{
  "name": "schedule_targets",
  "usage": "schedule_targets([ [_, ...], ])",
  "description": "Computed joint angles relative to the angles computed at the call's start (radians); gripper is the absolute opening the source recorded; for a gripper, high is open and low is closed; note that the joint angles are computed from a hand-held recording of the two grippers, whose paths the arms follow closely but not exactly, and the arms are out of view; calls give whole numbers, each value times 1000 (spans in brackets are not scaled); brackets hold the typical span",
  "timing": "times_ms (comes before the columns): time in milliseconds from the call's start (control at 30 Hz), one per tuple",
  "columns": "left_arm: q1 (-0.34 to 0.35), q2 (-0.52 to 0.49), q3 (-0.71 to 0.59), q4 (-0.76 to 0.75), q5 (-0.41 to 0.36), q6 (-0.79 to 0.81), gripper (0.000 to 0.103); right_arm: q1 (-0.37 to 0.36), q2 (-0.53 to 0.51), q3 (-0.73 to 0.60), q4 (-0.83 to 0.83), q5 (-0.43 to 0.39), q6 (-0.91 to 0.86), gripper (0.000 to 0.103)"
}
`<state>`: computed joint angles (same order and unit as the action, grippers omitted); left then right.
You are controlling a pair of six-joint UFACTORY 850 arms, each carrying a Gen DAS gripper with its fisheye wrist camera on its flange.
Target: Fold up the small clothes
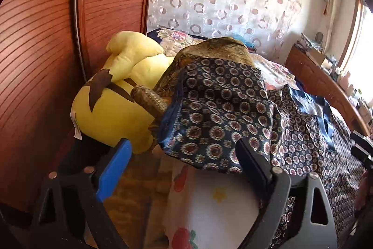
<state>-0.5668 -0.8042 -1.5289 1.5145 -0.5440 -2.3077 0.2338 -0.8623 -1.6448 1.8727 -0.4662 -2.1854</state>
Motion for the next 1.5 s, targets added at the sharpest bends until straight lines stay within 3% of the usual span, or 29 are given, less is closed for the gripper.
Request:
schedule_targets([
  [167, 23, 5, 21, 85, 59, -107, 73, 14, -33, -64, -167, -6, 205, 88],
  [300, 32, 9, 32, 177, 102, -197, 55, 29, -18, -27, -49, 16, 37, 88],
  [400, 32, 10, 34, 180, 105, -189, 40, 22, -18, -9, -34, -1, 20, 88],
  [433, 30, 10, 32, 163, 98, -164, 35, 22, -14, -1, -20, -2, 4, 88],
  [500, 25, 6, 22, 116, 81, -98, 14, 19, -17, 2, 1, 4, -24, 88],
  [567, 17, 3, 10, 71, 47, -29, 8, 17, -24, -4, 11, 18, -27, 88],
  [700, -5, 6, -2, 49, -18, 43, 6, 6, -30, -5, 14, 15, -9, 88],
  [900, -27, 13, -36, 106, -36, 47, 5, -13, -21, 6, 26, 5, -8, 88],
  [1167, -77, -94, -295, 102, 60, 222, 5, -47, 3, 41, 101, -8, -52, 88],
  [1333, -128, -169, -428, -41, 114, 439, 5, -70, 12, 52, 100, -21, -39, 88],
  [1433, -148, -174, -433, -112, 96, 511, 7, -78, 13, 54, 84, -25, -23, 88],
  [1500, -152, -139, -369, -29, 110, 412, 13, -79, 8, 44, 78, -20, -16, 88],
])
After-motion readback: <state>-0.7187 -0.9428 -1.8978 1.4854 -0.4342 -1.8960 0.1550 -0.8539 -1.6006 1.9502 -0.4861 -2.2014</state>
